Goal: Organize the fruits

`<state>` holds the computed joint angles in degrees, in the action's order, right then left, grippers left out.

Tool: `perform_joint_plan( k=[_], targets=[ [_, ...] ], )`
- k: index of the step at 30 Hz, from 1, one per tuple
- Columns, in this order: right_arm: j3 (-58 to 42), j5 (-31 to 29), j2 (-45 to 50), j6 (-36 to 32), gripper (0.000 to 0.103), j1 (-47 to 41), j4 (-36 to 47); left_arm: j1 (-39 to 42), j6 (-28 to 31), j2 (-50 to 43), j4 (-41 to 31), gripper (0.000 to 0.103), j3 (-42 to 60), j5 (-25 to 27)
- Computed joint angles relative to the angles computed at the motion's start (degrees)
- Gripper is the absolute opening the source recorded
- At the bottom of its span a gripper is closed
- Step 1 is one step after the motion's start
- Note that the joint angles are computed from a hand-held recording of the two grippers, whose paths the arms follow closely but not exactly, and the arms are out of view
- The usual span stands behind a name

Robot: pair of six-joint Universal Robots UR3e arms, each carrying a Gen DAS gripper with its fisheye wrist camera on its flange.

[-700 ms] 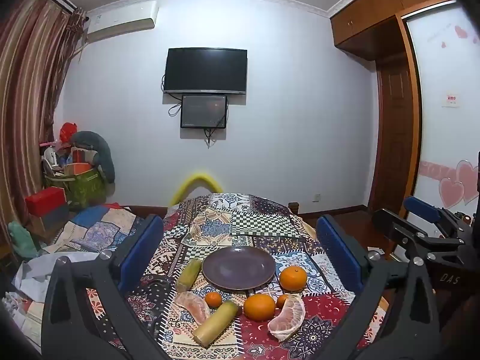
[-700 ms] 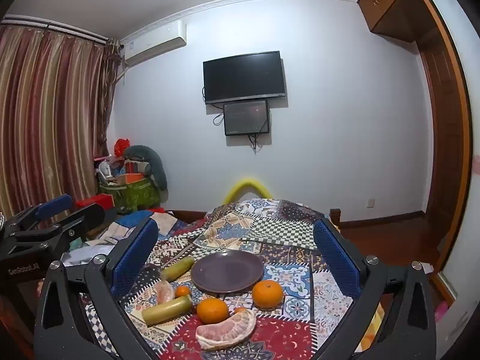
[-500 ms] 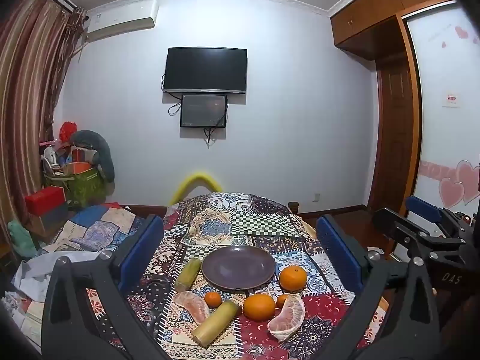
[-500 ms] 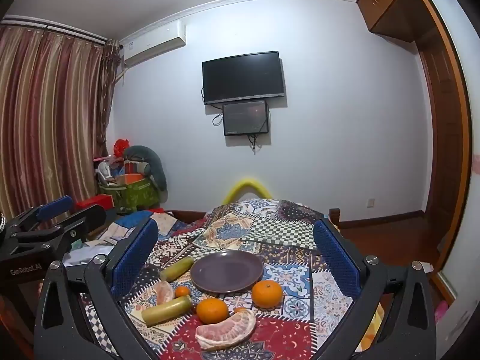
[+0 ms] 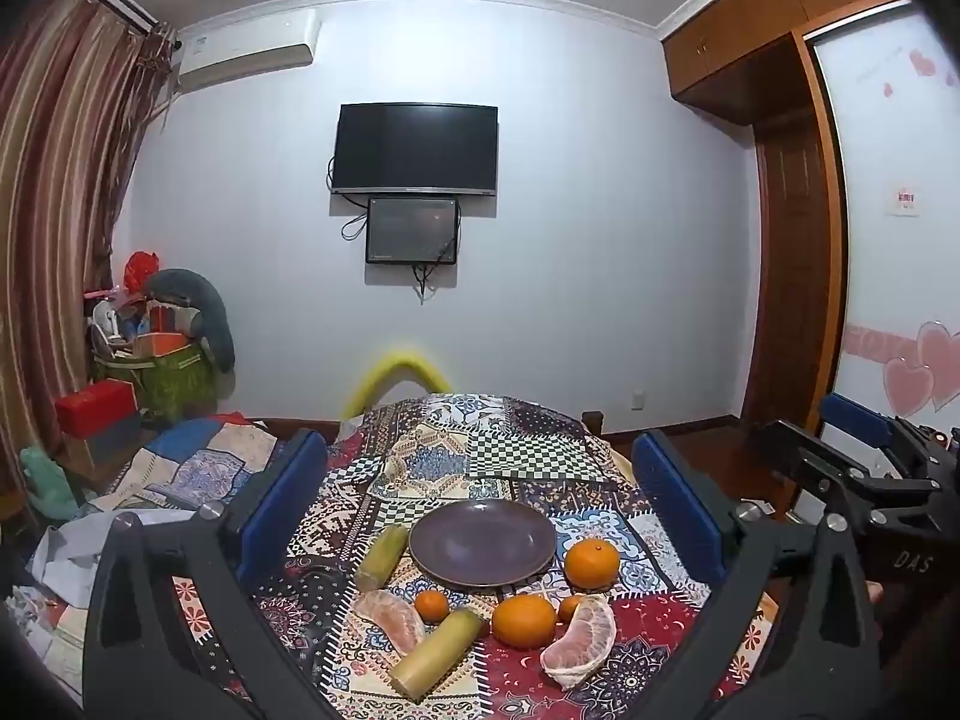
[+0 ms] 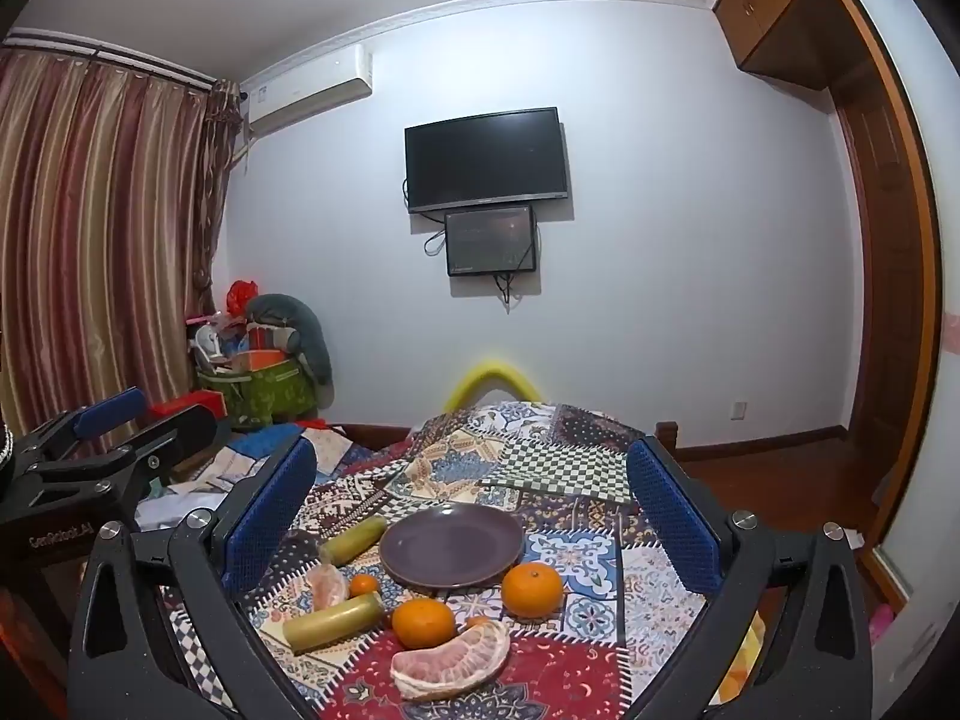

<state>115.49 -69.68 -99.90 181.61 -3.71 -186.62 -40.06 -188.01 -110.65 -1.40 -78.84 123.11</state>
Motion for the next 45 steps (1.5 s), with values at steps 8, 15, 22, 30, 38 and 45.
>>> perform_joint_plan(
  k=[8, 15, 22, 30, 38, 45],
  targets=[
    [-0.16, -0.67, 0.31, -0.18, 0.103, 0.61, -0.23, -0.08, -0.24, -0.73, -0.32, 0.103, 0.88, -0.05],
    [-0.10, -0.54, 0.25, -0.12, 0.103, 0.51, -0.35, 0.10, -0.58, -0.34, -0.47, 0.103, 0.52, -0.49],
    [0.07, -0.63, 0.15, 0.03, 0.103, 0.49, -0.49, 0.29, -0.31, -0.47, 0.23, 0.103, 0.25, -0.81],
    [0.01, -0.83, 0.05, -0.06, 0.103, 0.50, -0.59, 0.25, -0.01, -0.42, 0.97, 0.103, -0.21, -0.57],
    [0.37, -0.79, -0.23, 0.04, 0.103, 0.38, -0.96, 0.12, -0.07, -0.41, 1.24, 0.103, -0.38, -0.12],
    [0.27, -0.59, -0.26, 0.06, 0.103, 0.27, -0.83, 0.19, 0.01, -0.53, 1.87, 0.103, -0.71, -0.16]
  ],
)
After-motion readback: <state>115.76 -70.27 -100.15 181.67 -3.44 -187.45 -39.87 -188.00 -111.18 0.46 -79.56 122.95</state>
